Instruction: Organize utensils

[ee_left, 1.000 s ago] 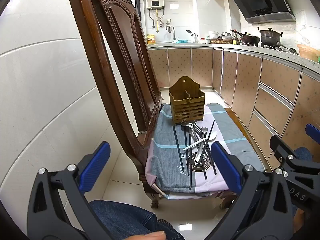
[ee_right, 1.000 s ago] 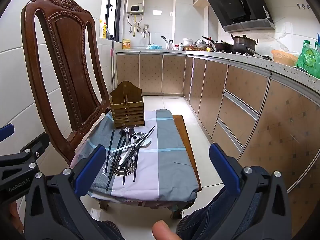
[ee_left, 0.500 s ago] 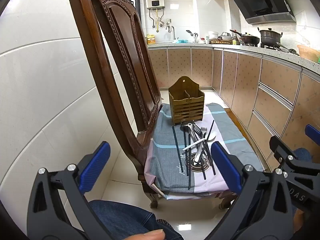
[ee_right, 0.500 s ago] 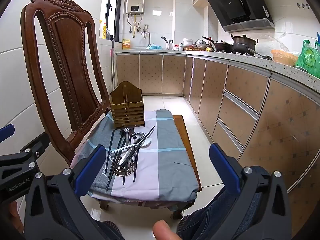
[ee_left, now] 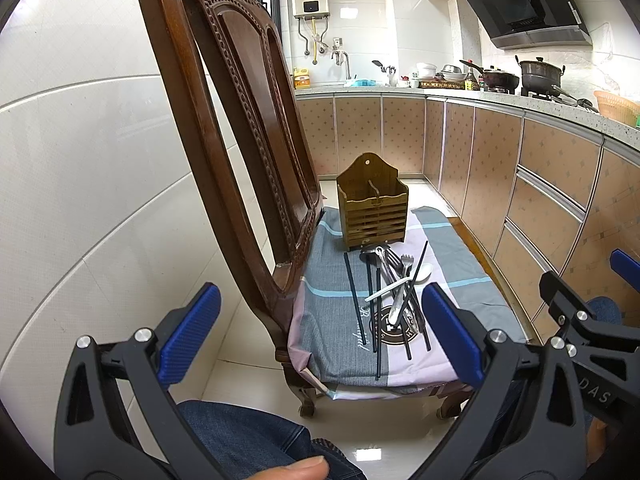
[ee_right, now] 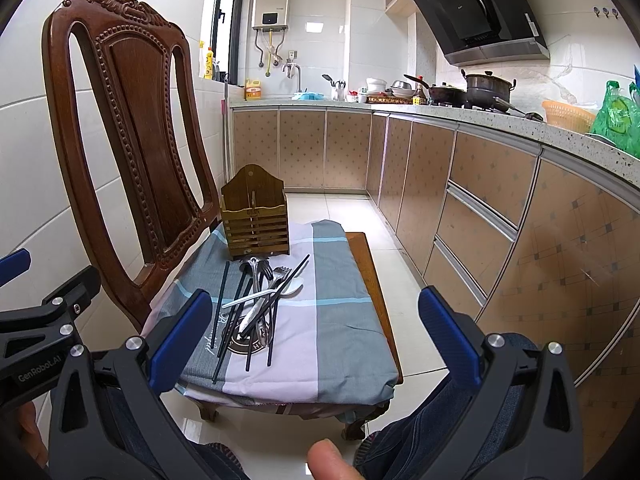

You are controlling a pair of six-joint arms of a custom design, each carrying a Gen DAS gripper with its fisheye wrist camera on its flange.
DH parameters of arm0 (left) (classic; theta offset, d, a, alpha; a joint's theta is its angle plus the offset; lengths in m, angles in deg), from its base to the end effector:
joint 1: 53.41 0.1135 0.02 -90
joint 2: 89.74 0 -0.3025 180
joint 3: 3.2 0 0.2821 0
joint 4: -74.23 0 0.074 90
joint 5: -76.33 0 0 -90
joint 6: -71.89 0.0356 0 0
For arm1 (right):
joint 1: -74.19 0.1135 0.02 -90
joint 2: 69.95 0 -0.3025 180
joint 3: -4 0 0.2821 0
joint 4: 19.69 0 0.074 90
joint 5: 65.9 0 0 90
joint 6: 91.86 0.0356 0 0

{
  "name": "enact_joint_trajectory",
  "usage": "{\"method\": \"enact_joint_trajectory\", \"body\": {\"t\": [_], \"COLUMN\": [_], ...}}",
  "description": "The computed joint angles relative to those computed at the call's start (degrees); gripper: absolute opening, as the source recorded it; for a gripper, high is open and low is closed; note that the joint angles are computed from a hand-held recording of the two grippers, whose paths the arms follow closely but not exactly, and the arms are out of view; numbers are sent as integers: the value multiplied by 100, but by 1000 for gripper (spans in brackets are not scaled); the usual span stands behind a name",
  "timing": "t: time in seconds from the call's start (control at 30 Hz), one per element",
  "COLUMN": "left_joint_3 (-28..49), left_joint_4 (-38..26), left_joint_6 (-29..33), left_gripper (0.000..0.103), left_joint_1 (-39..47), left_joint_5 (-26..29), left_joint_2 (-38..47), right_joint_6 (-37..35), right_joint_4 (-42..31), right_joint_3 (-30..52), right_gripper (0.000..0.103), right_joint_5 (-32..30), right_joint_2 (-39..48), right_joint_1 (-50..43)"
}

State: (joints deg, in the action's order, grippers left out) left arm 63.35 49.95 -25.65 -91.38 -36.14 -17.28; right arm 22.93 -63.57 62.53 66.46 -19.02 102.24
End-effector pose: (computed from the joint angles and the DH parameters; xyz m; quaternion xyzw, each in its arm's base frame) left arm 0.2463 -0.1750 0.3191 0.1294 0.8459 -0.0334 0.5163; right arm 0.1788 0.0681 0.3263 0.1395 0.8362 -0.1012 0.5207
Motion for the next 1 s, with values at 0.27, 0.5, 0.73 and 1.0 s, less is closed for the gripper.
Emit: {"method": "enact_joint_trajectory", "body": {"t": [0.27, 0.5, 0.73, 1.0], "left_joint_3": [7, 7, 32, 38], "left_joint_4": [-16, -15, -49, -56], "left_joint_6": [-8, -8, -10, -18], "left_gripper": [99, 99, 99, 99], "left_joint_1": [-6, -5, -16, -19], "left_joint_5": [-6, -1, -7, -7], "left_joint_2": [0, -1, 6, 8], "right_joint_6": [-34, -28, -46, -61], "right_joint_4": [19, 22, 6, 18], "right_joint_3": [22, 24, 13, 10], "right_gripper": [101, 101, 101, 101], "right_joint_5": [-49, -37, -72, -85], "right_joint_2": [6, 13, -28, -30], "right_joint_1": [-48, -41, -78, -93]}}
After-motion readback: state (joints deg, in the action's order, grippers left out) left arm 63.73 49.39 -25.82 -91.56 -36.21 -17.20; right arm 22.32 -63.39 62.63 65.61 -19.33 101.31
